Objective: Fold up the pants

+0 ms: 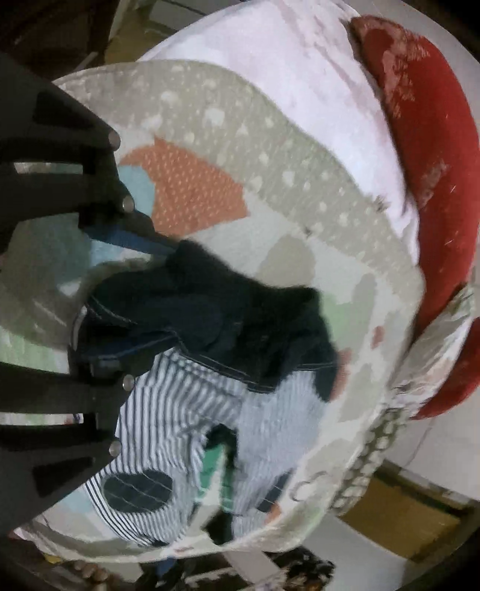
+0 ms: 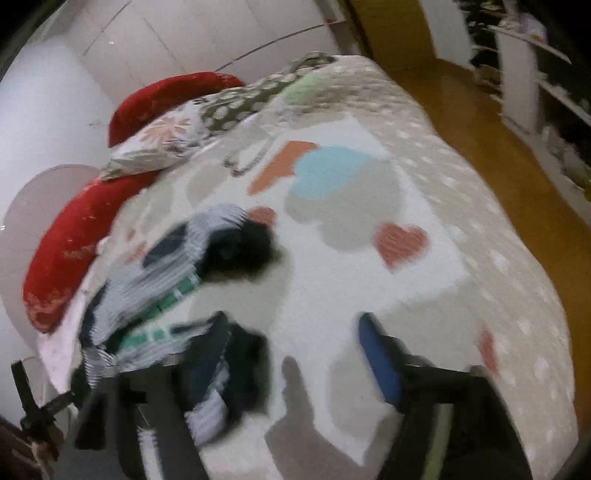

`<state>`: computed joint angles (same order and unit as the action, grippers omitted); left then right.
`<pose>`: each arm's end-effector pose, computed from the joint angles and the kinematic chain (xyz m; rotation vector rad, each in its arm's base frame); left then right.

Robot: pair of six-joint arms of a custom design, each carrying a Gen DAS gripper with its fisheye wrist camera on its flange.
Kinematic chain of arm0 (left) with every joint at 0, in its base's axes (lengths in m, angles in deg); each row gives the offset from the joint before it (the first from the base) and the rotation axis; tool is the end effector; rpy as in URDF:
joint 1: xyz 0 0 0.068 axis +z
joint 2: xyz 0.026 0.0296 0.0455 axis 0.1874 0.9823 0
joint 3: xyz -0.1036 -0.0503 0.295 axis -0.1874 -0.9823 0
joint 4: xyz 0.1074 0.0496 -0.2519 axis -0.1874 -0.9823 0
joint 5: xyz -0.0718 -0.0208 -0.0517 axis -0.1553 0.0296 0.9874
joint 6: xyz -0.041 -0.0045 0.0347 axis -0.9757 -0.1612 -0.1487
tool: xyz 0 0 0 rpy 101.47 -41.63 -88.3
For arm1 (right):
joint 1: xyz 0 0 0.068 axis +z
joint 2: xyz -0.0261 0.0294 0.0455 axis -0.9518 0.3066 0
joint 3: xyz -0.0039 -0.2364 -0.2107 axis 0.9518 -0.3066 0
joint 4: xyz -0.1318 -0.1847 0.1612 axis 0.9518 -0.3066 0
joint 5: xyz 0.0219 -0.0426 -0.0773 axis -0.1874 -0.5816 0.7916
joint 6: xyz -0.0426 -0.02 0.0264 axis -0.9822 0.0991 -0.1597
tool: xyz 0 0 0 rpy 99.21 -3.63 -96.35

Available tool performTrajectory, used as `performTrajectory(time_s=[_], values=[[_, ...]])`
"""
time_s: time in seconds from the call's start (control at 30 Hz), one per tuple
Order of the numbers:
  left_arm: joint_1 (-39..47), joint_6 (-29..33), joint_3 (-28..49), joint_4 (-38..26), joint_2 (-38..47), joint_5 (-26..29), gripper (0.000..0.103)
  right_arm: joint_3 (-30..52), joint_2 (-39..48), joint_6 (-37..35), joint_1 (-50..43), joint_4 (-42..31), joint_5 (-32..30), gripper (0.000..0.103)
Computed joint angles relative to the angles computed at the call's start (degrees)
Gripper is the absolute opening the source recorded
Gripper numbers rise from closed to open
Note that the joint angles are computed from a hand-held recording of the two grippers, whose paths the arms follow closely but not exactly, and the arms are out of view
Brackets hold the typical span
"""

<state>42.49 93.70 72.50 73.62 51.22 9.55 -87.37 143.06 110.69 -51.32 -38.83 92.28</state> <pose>0.3483 0.1946 0.0686 0.3371 2.5973 -0.3541 0.1484 0.0451 0.0638 0.9578 2.2375 0.2733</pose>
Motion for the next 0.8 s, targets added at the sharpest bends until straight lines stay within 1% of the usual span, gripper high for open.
performTrajectory(time_s=[0.07,0.1,0.13,0.2,0.23,0.27,0.3,0.33,0.4,0.47,0.5,0.57,0.6,0.63,0.67,0.73,0.8], values=[[0.86,0.38,0.50,-1.66,-0.53,1.88,0.044,2.88,4.82,-4.81,-7.20,2.87,-5.91,0.079],[1.21,0.68,0.62,-2.44,-0.80,2.40,0.044,5.03,10.13,-7.05,-13.02,7.16,-12.32,0.079],[1.42,1.09,0.98,-3.51,-0.93,2.90,0.045,6.93,14.46,-7.21,-17.13,10.36,-17.49,0.079],[1.47,1.38,1.08,-4.43,-1.31,2.97,0.045,11.26,23.11,-4.43,-22.95,15.96,-25.50,0.079],[1.11,0.94,0.95,-4.49,-1.50,2.83,0.045,12.80,25.00,-3.34,-23.79,16.80,-26.54,0.078],[1.06,1.03,1.25,-5.26,-1.42,2.84,0.045,14.28,25.24,-2.98,-24.10,15.97,-26.70,0.060],[0.99,1.37,1.51,-6.11,-1.37,2.91,0.045,15.30,24.64,-3.54,-24.28,14.58,-27.46,0.034],[0.95,1.75,1.43,-6.51,-1.48,3.02,0.045,16.69,23.84,-4.60,-24.90,12.85,-30.54,0.012],[0.72,2.06,0.36,-5.82,-2.16,3.27,0.045,16.46,18.16,-6.62,-22.91,7.84,-26.98,0.012],[0.56,2.67,-0.94,-4.86,-2.86,3.46,0.045,14.52,7.95,-10.89,-18.18,1.24,-18.53,0.011],[0.52,3.08,-1.40,-4.76,-3.10,3.57,0.045,13.93,5.06,-11.83,-16.80,-0.63,-16.21,0.011],[0.34,4.00,-2.20,-4.78,-3.44,3.66,0.045,13.19,-3.10,-14.24,-12.31,-7.97,-8.66,0.011],[0.19,4.61,-2.97,-4.43,-3.81,3.40,0.045,13.29,-6.51,-15.51,-8.65,-12.59,-3.08,0.011],[0.09,5.07,-3.50,-4.19,-4.13,3.13,0.048,12.94,-8.00,-15.83,-6.78,-14.71,-0.76,0.013],[-0.04,5.80,-4.31,-3.66,-4.49,2.68,0.053,12.35,-8.05,-15.96,-5.53,-15.27,0.50,0.014],[-0.08,6.57,-5.02,-3.29,-4.74,2.21,0.056,10.33,-3.75,-13.64,-5.09,-13.72,-0.06,0.014],[-0.04,7.08,-4.88,-3.75,-4.50,1.82,0.056,8.23,2.85,-10.42,-5.92,-10.67,-1.20,0.015]])
